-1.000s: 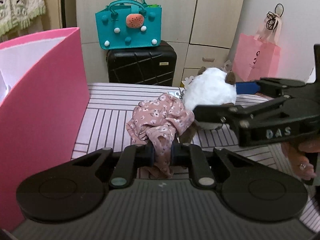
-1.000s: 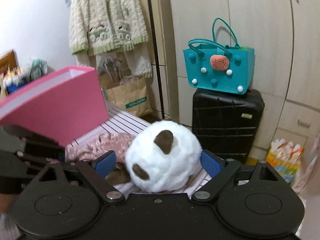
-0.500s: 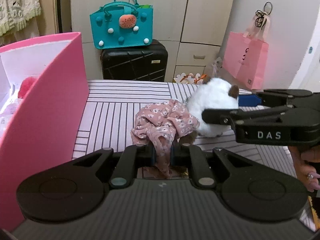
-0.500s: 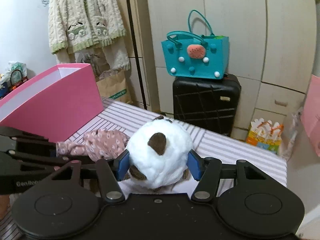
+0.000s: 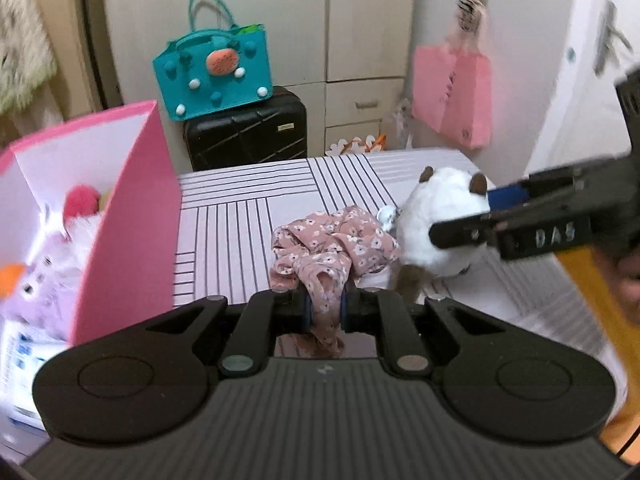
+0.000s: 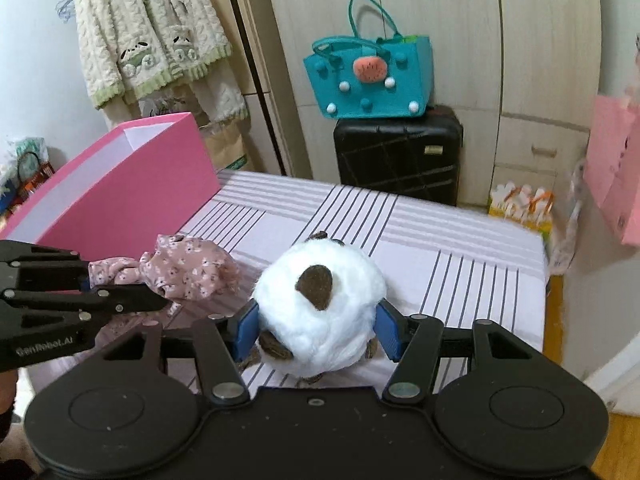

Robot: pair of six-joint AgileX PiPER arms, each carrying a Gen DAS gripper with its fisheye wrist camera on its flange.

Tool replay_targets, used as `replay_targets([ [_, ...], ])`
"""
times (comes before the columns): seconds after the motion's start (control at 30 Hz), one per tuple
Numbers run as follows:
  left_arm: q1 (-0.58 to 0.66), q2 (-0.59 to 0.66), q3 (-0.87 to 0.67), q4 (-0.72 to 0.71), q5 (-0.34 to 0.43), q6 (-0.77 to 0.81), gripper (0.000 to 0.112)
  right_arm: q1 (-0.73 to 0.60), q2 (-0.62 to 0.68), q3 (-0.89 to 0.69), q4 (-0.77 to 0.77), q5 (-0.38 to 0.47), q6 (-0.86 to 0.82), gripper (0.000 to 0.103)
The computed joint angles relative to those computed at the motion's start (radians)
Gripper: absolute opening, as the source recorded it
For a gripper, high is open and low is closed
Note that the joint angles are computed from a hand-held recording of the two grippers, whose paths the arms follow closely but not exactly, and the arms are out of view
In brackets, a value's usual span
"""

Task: Organize soft objects
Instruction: 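Lift the scrunchie with the left gripper while the right gripper carries the plush over the box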

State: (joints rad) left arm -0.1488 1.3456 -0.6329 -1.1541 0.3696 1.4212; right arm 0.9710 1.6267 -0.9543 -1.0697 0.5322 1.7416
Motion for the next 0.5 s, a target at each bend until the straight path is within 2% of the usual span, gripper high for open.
replay_targets([
  [0.17, 0.054, -0.059, -0.024, 0.213, 0.138, -0.125, 0.011, 0.029, -0.04, 0.031, 0.073, -0.021, 0.024, 0.065],
  [0.33, 0.09, -0.063, -0.083, 0.318, 0.312, -0.219, 0.011, 0.062, -0.06, 0.039, 0.164, -0.053, 0.043, 0.064],
  [0.5, 0.131, -0.087, -0.096, 0.362, 0.401, -0.241, 0.011, 0.116, -0.047, -0.023, 0.309, 0.056, -0.058, 0.065],
])
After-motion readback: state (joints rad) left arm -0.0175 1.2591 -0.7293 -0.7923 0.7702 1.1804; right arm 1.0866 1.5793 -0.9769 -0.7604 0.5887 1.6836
